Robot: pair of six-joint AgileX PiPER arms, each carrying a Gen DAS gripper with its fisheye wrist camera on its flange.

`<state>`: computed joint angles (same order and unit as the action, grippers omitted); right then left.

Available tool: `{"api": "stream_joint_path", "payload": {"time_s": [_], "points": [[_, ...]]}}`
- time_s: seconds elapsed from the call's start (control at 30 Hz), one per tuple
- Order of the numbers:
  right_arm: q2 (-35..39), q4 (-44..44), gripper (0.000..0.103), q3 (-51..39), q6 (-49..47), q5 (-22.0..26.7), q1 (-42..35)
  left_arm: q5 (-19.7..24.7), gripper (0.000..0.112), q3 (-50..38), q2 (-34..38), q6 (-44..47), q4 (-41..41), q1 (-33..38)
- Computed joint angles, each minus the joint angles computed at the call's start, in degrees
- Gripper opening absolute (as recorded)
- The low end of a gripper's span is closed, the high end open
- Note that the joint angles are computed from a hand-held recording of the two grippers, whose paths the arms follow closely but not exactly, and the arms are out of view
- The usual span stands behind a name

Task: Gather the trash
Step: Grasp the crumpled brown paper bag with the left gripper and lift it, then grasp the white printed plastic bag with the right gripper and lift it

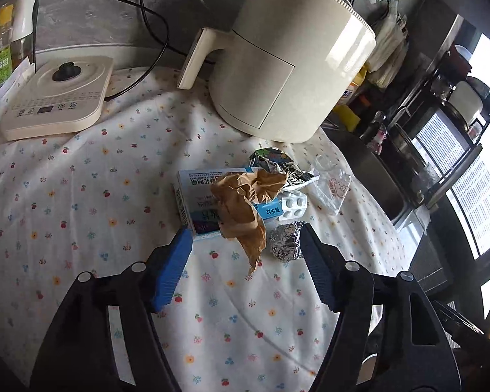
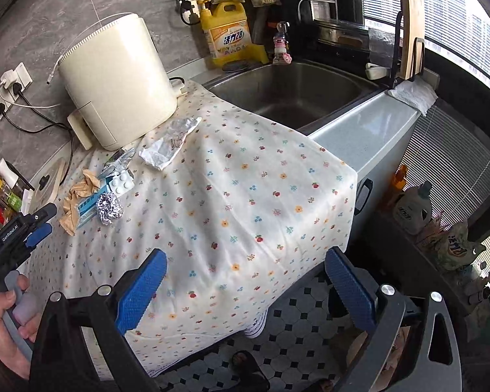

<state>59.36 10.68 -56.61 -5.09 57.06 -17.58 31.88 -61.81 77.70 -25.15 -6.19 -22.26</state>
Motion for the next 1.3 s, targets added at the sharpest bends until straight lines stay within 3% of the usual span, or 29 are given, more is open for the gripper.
{"api": "stream_joint_path", "payload": {"time_s": [0.13, 0.2, 0.3, 0.33, 0.7, 0.8, 0.87, 1.07, 1.3], "points": [[1.54, -8.20, 0.095, -2.12, 11.77, -1.07, 10.95, 0.04, 0.067, -2.96, 4.15, 9.84, -7.68, 3.07], [2.19, -12.68, 0.095, -2.91, 16.29, -0.99, 15.39, 0.00, 0.061, -3.82, 5.70, 11.47, -8.75, 3.52], [3.77, -15.82, 0.095, -4.34, 19.81, -0.05, 18.84, 2.03, 0.021, -4.66, 8.01, 18.42, -16.07, 6.33], [4.27, -16.20, 0.095, -4.80, 20.36, 0.00, 19.63, 2.06, 0.018, -4.42, 8.03, 19.58, -17.52, 7.07], [13.61, -19.56, 0.094, -12.31, 22.54, -2.40, 29.33, 0.97, 0.015, 0.77, 1.53, 24.83, -21.60, 15.54], [17.39, -16.51, 0.082, -15.20, 18.35, -2.80, 28.42, 0.25, 0.015, 2.53, -0.34, 24.89, -22.43, 17.99], [20.52, -13.46, 0.071, -17.36, 14.74, -3.02, 27.01, -0.13, 0.015, 3.72, -1.45, 23.52, -21.70, 19.39], [31.00, -7.86, 0.060, -24.77, 6.02, -3.70, 24.06, -0.74, 0.015, 6.67, -5.53, 9.67, -9.51, 20.64], [41.81, -1.71, 0.052, -31.50, -0.89, -3.83, 20.75, 5.03, 0.015, 7.71, -10.36, -9.62, 9.09, 17.73]]}}
